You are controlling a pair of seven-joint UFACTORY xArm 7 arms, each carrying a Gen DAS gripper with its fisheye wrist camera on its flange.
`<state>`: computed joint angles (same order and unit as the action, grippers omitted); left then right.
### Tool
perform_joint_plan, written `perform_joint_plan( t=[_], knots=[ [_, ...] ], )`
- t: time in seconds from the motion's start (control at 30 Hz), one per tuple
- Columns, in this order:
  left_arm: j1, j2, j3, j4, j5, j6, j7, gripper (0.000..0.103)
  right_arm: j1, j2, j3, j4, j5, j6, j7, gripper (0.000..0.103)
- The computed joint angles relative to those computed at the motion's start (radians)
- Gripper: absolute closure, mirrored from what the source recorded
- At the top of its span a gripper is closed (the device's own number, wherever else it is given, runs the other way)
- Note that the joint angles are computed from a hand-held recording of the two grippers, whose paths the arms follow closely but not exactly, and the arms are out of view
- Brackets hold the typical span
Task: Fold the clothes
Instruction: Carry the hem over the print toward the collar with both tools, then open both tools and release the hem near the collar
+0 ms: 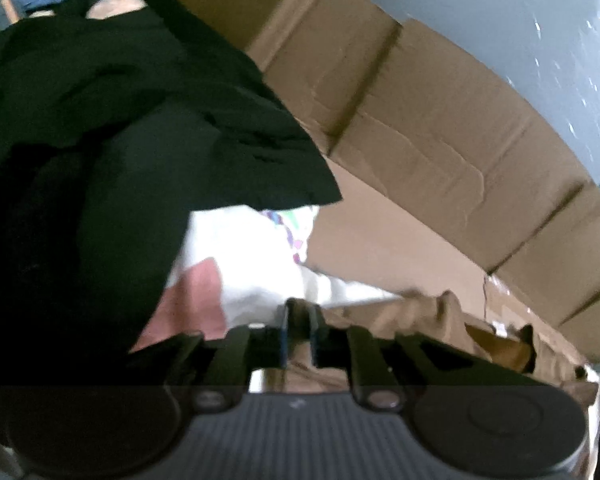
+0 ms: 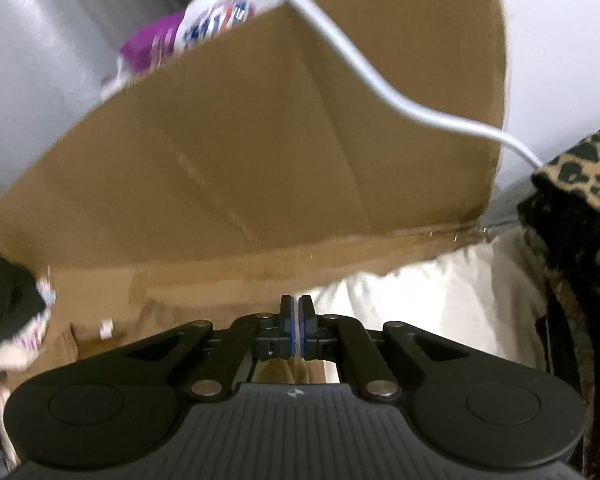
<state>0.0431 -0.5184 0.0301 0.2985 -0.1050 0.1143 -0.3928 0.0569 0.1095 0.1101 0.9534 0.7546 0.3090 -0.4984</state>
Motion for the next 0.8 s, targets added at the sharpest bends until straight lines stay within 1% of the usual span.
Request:
perform_joint_plan(
  t=[0.17, 0.23, 0.3, 0.33, 0.37, 0.4, 0.43, 0.47, 0.57, 0.63, 0.8],
  knots=[
    [0.019, -0.070, 0.008, -0.026, 0.038, 0.079, 0.059, 0.091, 0.008, -0.022, -0.004, -0.060, -0.039, 0.004, -0.030, 0.100],
    [0.055, -0.092, -0.028, -0.036, 0.075, 0.107, 0.068, 0.089, 0.018, -0.025, -0.009, -0.081, -0.080, -0.003, -0.010, 0.099],
    [0.095, -0.112, -0.075, -0.048, 0.121, 0.122, 0.065, 0.089, 0.027, -0.025, -0.013, -0.096, -0.128, -0.012, 0.025, 0.096],
    [0.093, -0.118, -0.078, -0.056, 0.134, 0.116, 0.072, 0.088, 0.030, -0.025, -0.014, -0.103, -0.144, -0.017, 0.038, 0.087],
    [0.069, -0.120, -0.057, -0.063, 0.131, 0.109, 0.092, 0.088, 0.030, -0.027, -0.008, -0.110, -0.133, -0.019, 0.027, 0.077],
    [0.061, -0.115, -0.056, -0.064, 0.135, 0.106, 0.104, 0.087, 0.028, -0.028, -0.001, -0.114, -0.105, -0.015, 0.000, 0.074],
    [0.065, -0.106, -0.068, -0.063, 0.146, 0.104, 0.110, 0.086, 0.025, -0.026, 0.004, -0.113, -0.076, -0.002, -0.033, 0.067],
    [0.068, -0.098, -0.080, -0.061, 0.158, 0.102, 0.115, 0.086, 0.026, -0.024, 0.006, -0.115, -0.067, 0.002, -0.054, 0.065],
    [0.074, -0.064, -0.106, -0.053, 0.182, 0.079, 0.114, 0.086, 0.050, -0.017, 0.003, -0.133, -0.164, -0.042, -0.029, 0.065],
    [0.073, -0.030, -0.113, -0.040, 0.182, 0.050, 0.102, 0.086, 0.056, -0.006, 0.007, -0.132, -0.186, -0.071, -0.013, 0.065],
    [0.169, 0.054, -0.212, 0.002, 0.244, -0.027, 0.018, 0.085, 0.056, 0.034, 0.028, -0.106, -0.228, -0.145, 0.024, 0.065]
  ],
)
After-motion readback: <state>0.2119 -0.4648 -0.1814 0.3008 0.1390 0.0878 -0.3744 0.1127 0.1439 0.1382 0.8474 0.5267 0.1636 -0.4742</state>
